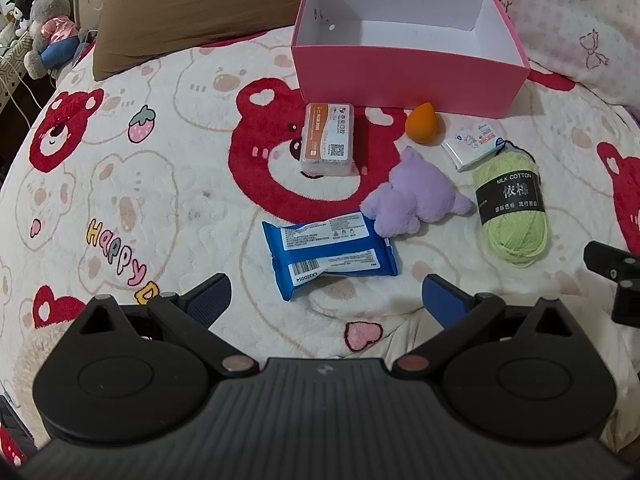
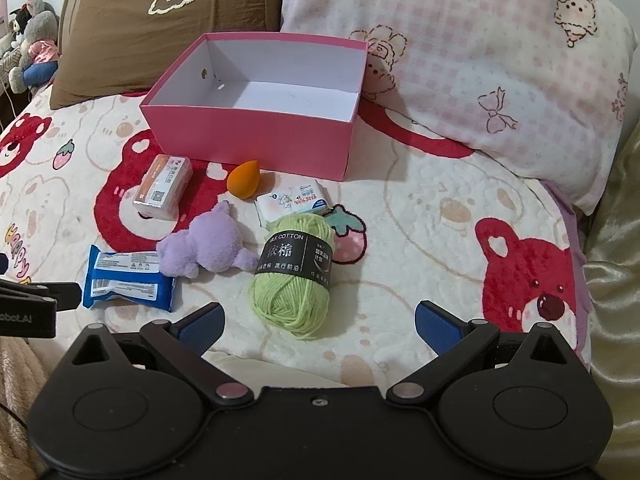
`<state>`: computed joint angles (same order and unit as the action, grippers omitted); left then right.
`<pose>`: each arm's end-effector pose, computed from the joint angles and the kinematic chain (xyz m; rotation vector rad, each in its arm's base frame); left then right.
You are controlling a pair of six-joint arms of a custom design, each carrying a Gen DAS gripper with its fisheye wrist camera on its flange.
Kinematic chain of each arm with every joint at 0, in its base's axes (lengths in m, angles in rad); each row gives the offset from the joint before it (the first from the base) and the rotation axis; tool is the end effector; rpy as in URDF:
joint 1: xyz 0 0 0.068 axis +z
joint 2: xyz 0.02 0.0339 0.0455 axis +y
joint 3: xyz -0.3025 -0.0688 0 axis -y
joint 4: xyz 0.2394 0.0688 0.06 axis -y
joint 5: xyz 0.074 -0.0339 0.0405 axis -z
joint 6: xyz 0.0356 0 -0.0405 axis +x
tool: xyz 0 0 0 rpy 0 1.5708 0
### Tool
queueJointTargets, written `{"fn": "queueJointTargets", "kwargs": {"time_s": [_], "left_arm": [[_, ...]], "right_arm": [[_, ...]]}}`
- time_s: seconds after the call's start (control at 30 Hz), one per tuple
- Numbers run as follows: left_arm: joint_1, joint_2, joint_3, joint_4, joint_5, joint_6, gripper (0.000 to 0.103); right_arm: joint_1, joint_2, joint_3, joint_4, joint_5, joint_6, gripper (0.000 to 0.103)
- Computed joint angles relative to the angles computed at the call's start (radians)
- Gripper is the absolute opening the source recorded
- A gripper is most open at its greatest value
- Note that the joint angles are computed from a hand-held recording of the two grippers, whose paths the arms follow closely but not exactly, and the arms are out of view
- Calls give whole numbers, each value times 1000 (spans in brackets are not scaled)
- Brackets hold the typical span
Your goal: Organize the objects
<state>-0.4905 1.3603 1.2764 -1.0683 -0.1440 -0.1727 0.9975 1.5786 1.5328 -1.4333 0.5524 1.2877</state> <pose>0.2183 -0.1108 0.3492 0.3864 2.6725 -0.0026 0.1642 0.2199 0.3611 0.4086 2.5630 -0.1971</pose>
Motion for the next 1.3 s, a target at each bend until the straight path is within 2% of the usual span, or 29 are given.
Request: {"fn": "queueJointTargets", "kwargs": {"time_s": [0.7,1.0,1.2,1.3], "left_arm": [[-10,-14,22,-24,8,-3,103],[-11,11,52,-38,1,-14,103],[-4,43,110,-41,14,29,103],[-7,59,143,-35,25,48,103]], "right_arm": [[2,6,13,-23,12,4,102],[-7,-2,30,-49,23,-41,102],[-37,-49,24,-44,28,-160,102],[-45,-113,-19,32,52,-283,102]]}}
